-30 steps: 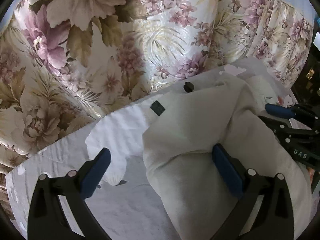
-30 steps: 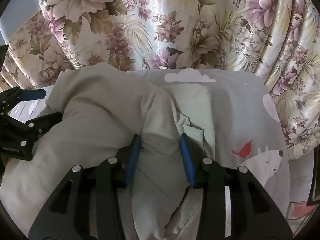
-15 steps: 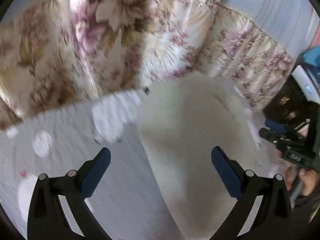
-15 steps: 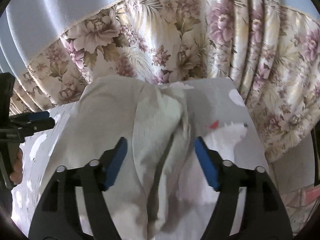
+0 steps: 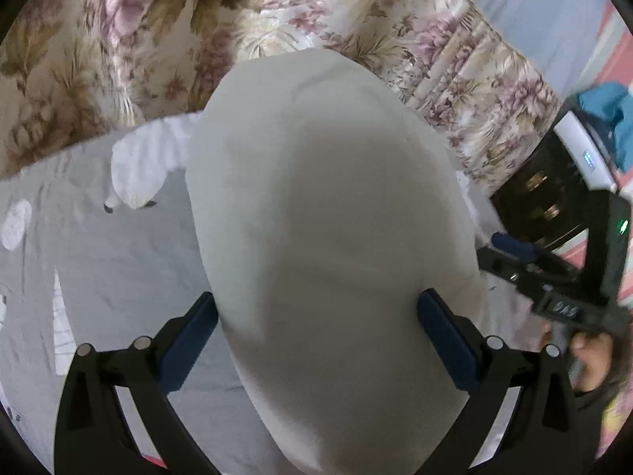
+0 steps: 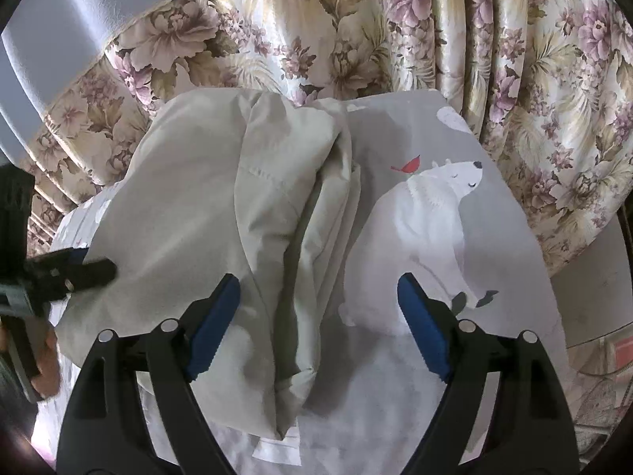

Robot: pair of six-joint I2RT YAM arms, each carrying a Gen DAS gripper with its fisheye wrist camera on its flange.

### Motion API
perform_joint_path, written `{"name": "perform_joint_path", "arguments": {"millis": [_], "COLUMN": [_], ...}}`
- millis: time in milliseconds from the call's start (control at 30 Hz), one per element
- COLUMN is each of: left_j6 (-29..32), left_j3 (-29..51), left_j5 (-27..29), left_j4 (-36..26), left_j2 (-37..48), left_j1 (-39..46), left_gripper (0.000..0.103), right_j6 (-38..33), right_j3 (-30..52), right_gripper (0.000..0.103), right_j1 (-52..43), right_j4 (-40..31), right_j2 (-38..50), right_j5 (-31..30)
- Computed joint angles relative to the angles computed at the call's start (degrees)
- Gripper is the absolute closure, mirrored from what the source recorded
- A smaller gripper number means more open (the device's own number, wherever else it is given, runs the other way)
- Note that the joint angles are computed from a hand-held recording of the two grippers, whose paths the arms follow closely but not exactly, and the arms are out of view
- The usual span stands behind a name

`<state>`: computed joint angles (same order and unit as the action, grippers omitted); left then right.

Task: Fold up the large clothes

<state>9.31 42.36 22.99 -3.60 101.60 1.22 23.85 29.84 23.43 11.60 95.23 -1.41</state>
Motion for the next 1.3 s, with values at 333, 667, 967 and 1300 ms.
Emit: {"name": "perform_joint_path", "arguments": {"millis": [333,667,967,1300], "left_j6": [4.7,8.4,10.8,11.0], "left_j3": [-5.9,-6.4,-4.0,-3.1], "left_j5": [-5.5,-8.4,-7.3,-6.1], "left_j4": [12.2,11.8,7.5,5.0], "left_j2": [2.1,0.7,0.8,-0.1], "left_j1": [-2.5,-3.9,-2.9,-2.4], "left_gripper": [0.001,0.002,0.005,0.016], "right_j6": [1.2,2.6,2.7,0.3], "right_j3": [-1.1,-1.4,1.1,7.0], "right_gripper": [0.021,0.021,0.016,0.046], "right_j1": [-0.7,-2.8,-4.1,-3.9], "right_j4": [5.9,10.4,12.8,5.9], "right_j2": [4.3,7.4,11.3,12.9], "right_j5": [-5.2,-13.0,-18.8,-22.9]}}
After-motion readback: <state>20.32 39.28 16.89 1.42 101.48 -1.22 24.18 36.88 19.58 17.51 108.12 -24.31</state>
